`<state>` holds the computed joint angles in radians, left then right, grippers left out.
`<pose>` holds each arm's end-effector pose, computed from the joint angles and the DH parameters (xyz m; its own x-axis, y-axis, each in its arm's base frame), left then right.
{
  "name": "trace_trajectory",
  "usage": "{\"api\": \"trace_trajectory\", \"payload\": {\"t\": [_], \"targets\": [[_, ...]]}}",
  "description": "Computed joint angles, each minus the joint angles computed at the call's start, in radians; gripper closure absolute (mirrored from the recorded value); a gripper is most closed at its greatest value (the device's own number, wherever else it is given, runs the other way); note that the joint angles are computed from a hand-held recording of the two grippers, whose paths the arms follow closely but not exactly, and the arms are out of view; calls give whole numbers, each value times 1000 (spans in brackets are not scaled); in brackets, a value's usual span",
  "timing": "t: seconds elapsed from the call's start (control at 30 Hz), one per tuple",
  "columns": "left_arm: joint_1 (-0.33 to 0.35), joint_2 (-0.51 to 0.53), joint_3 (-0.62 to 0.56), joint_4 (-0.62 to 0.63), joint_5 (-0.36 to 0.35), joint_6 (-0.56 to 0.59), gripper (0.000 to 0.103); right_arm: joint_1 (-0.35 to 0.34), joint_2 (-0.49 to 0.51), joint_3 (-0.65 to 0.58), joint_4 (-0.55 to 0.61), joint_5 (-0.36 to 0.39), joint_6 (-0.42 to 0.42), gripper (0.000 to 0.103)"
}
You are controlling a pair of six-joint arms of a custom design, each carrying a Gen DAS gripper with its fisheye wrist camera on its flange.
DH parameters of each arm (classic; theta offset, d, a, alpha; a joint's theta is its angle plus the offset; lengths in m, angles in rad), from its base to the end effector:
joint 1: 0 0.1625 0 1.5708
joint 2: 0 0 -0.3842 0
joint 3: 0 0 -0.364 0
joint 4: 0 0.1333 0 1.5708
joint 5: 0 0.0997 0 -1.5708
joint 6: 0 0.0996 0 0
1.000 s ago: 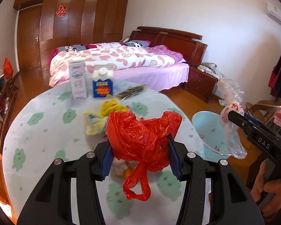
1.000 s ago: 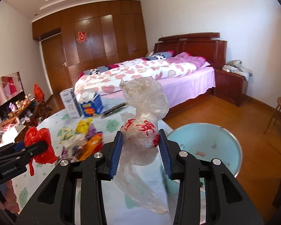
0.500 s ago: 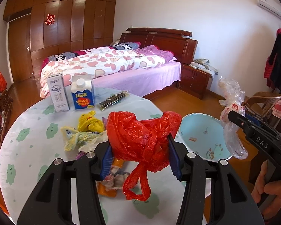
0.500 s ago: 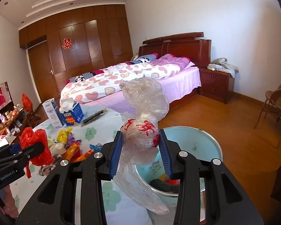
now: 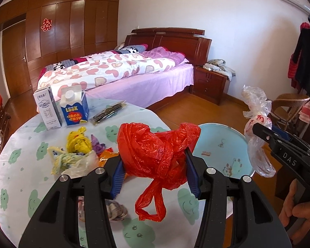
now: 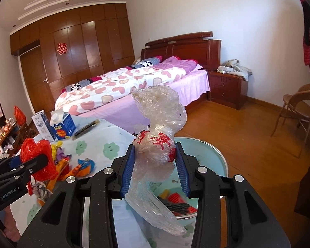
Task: Collect trash
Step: 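Carry the clear bag in the right tool over the wastebasket while the left tool holds the red bag, then open the right tool to drop the clear bag while the left tool drops the red bag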
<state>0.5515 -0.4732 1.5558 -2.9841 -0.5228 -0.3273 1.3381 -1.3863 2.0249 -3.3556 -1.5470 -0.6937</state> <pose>-0.4157 -0.5135 0.0015 -0.7336 0.1038 -0.6716 0.6017 0.5586 -0.5709 0.0180 -0.5125 0.3730 -0.8125 -0.0953 0.5751 -0.5521 0.4421 -0.7069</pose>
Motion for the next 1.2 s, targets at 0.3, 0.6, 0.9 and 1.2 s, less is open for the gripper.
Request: {"api": "trace_trajectory", "payload": {"t": [0.3, 0.6, 0.9, 1.2], "targets": [[5, 50, -78, 31, -8, 27, 53, -29, 3, -20, 19, -20, -4, 64], [6, 109, -166, 70, -23, 52, 53, -66, 19, -51, 43, -40, 14, 64], [12, 158, -238, 108, -40, 57, 53, -87, 35, -79, 61, -59, 28, 64], [33, 196, -293, 139, -65, 57, 53, -81, 89, -124, 91, -118, -2, 63]]}}
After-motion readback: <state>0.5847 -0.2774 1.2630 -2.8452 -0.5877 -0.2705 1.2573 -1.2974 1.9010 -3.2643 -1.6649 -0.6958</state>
